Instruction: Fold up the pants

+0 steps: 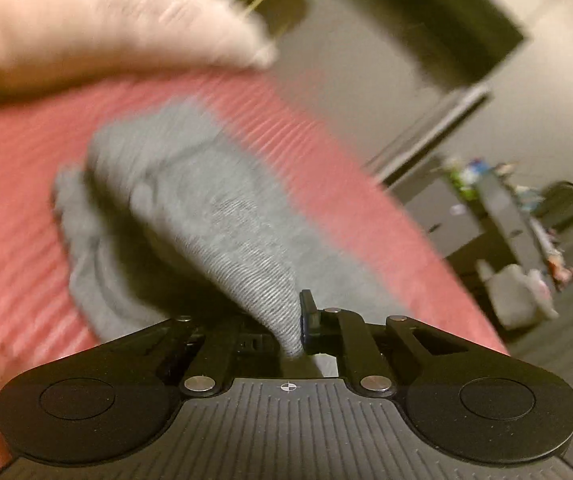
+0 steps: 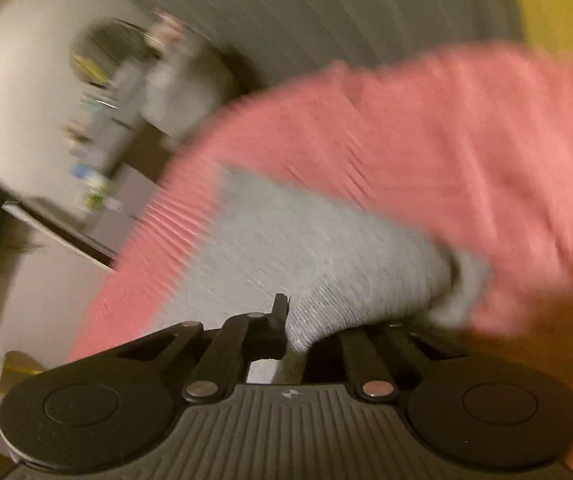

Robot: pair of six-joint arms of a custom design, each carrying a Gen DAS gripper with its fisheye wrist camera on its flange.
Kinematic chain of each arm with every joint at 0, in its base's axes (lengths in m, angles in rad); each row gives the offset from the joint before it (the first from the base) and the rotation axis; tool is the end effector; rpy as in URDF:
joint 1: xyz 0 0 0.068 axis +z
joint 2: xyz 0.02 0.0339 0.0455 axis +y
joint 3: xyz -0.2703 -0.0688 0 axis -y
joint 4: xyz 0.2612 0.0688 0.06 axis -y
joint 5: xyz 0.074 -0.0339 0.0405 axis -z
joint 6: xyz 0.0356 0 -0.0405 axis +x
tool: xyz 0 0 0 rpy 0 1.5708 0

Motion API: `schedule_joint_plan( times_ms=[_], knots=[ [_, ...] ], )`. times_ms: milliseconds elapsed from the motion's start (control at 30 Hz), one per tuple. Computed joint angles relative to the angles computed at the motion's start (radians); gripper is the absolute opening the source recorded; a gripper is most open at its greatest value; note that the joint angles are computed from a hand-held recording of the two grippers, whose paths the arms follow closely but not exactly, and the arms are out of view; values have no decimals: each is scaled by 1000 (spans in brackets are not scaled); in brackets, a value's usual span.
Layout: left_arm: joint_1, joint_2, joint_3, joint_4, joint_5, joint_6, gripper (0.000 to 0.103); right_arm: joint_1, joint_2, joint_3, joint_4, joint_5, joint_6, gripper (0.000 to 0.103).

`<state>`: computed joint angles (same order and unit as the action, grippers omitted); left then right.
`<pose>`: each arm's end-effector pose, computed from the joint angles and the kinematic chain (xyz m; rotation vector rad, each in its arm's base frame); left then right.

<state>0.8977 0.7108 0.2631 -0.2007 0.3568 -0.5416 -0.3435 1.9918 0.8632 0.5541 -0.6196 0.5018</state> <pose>0.1108 0.1190 0.1660 -1.2841 1.7602 -0.1941 0.3675 -0.1095 0.0938 0.5242 2.0506 0.7551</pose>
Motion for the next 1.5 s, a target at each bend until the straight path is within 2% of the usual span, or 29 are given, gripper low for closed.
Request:
schedule_joint_plan(
  times_ms=[33, 67, 100, 133, 167, 200, 233, 267, 300, 333, 367, 400, 467, 533, 667, 733, 767, 800, 867, 933, 1000, 1067, 1133, 1200, 1300, 1400, 1500],
  knots=[
    [7, -70, 1, -66, 4, 14, 11, -20, -8, -51, 131, -54, 25, 5],
    [16, -89, -4, -81, 10, 21, 11, -37, -9, -84, 215, -84, 35, 5],
    [22, -70, -9, -80, 11, 33, 11, -44, -8, -93, 218, -75, 12, 5],
    [14, -6, -2, -65, -11, 42, 13, -44, -1, -83, 173, -46, -26, 5],
    [24, 26, 3, -114, -32, 76, 19, -39, 18, -54, 82, 1, -82, 5],
    [8, 79, 12, -144, -76, 97, 27, -28, 36, -12, -36, 58, -139, 6],
    [19, 99, 8, -168, -103, 131, 32, -10, 59, 52, -200, 145, -203, 11],
    [15, 87, 0, -172, -116, 133, 32, -1, 73, 75, -266, 204, -230, 12],
    [11, 33, -4, -201, -120, 127, 39, -14, 61, 48, -230, 183, -220, 11],
    [-14, -15, 7, -243, -151, 115, 49, -18, 28, 7, -185, 197, -199, 19],
    [-59, -68, 23, -285, -220, 101, 67, -14, -9, -26, -158, 236, -195, 26],
    [-82, -171, 23, -354, -264, 111, 72, -12, -47, -60, -129, 256, -212, 38],
    [-159, -276, 40, -402, -340, 131, 74, -13, -102, -110, -88, 234, -249, 39],
    [-268, -346, 71, -466, -409, 100, 75, -14, -150, -160, -58, 203, -264, 39],
    [-419, -331, 46, -432, -453, 30, 80, -10, -145, -201, -40, 168, -304, 35],
    [-500, -247, 30, -404, -514, -7, 80, 36, -98, -132, -165, 253, -327, 21],
    [-538, -237, 18, -429, -559, -18, 79, 47, -81, -115, -208, 308, -335, 20],
    [-592, -177, 20, -416, -632, -26, 77, 41, -86, -137, -183, 326, -329, 16],
    [-694, -91, 38, -414, -772, -36, 77, 63, -142, -183, -161, 409, -330, 17],
    [-775, -81, 45, -437, -866, -45, 78, 89, -204, -236, -128, 462, -356, 17],
    [-857, -104, 45, -471, -946, -96, 80, 99, -255, -273, -109, 401, -365, 23],
    [-923, -135, 48, -467, -1013, -122, 82, 122, -275, -286, -105, 329, -373, 23],
    [-953, -107, 50, -377, -1045, -93, 83, 191, -295, -296, -103, 297, -372, 23],
    [-961, -41, 53, -242, -1038, -30, 89, 275, -278, -297, -89, 264, -354, 23],
    [-909, 170, 69, 17, -937, 88, 89, 466, -235, -277, -67, 294, -347, 23],
    [-853, 428, 116, 235, -835, 153, 87, 645, -176, -232, -18, 356, -369, 23],
    [-828, 636, 178, 336, -788, 181, 87, 752, -88, -133, -22, 340, -396, 23]
  ],
)
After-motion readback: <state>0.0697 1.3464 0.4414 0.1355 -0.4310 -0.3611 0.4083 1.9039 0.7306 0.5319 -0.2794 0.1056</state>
